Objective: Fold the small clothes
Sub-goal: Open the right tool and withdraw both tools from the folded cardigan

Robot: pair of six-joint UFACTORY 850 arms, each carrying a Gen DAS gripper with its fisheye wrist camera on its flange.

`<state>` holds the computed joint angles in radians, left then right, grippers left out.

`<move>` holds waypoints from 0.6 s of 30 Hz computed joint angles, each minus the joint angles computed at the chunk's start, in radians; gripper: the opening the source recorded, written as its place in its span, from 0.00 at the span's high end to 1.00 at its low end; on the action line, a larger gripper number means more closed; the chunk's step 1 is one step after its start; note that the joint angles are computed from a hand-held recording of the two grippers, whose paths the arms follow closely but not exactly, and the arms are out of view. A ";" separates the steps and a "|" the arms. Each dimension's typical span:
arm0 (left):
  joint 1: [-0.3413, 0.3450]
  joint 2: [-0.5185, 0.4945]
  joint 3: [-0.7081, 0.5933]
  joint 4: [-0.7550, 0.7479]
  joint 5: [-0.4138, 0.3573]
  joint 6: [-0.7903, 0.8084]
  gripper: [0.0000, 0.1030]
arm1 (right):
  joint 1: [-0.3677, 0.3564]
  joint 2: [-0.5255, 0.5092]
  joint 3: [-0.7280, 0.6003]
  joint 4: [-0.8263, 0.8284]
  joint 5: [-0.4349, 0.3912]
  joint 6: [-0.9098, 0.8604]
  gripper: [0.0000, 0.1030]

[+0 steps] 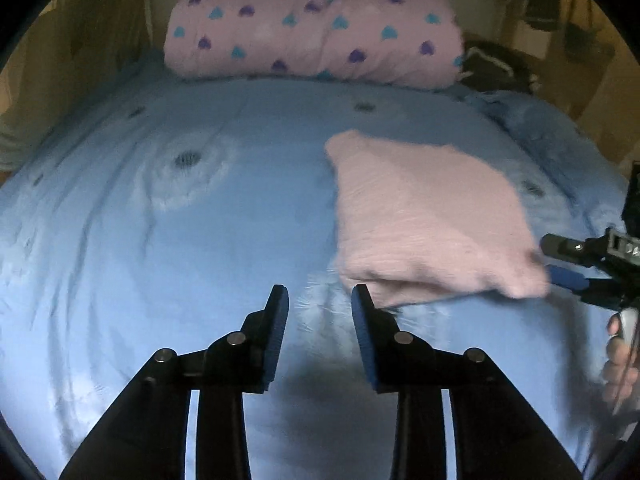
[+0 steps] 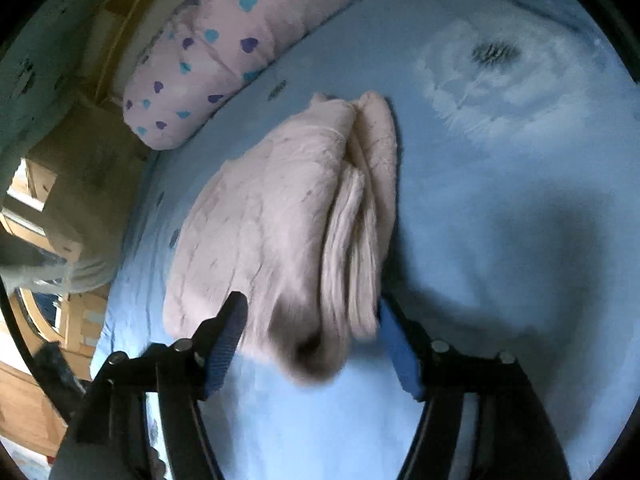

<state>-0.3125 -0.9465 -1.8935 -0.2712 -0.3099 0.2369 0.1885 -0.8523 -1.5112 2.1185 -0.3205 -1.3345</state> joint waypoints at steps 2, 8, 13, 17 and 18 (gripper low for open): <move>-0.004 0.047 0.046 -0.041 0.018 0.055 0.85 | 0.003 0.052 0.070 0.114 -0.025 -0.101 0.32; -0.008 0.191 0.199 -0.305 0.104 0.326 0.74 | 0.036 0.216 0.235 0.392 0.034 -0.464 0.31; -0.004 0.239 0.251 -0.315 0.072 0.286 0.73 | 0.066 0.322 0.341 0.643 0.040 -0.755 0.30; -0.011 0.292 0.328 -0.420 0.102 0.383 0.73 | 0.094 0.387 0.402 0.792 0.050 -0.949 0.29; -0.015 0.311 0.359 -0.485 0.122 0.451 0.73 | 0.100 0.390 0.403 0.804 0.052 -0.970 0.29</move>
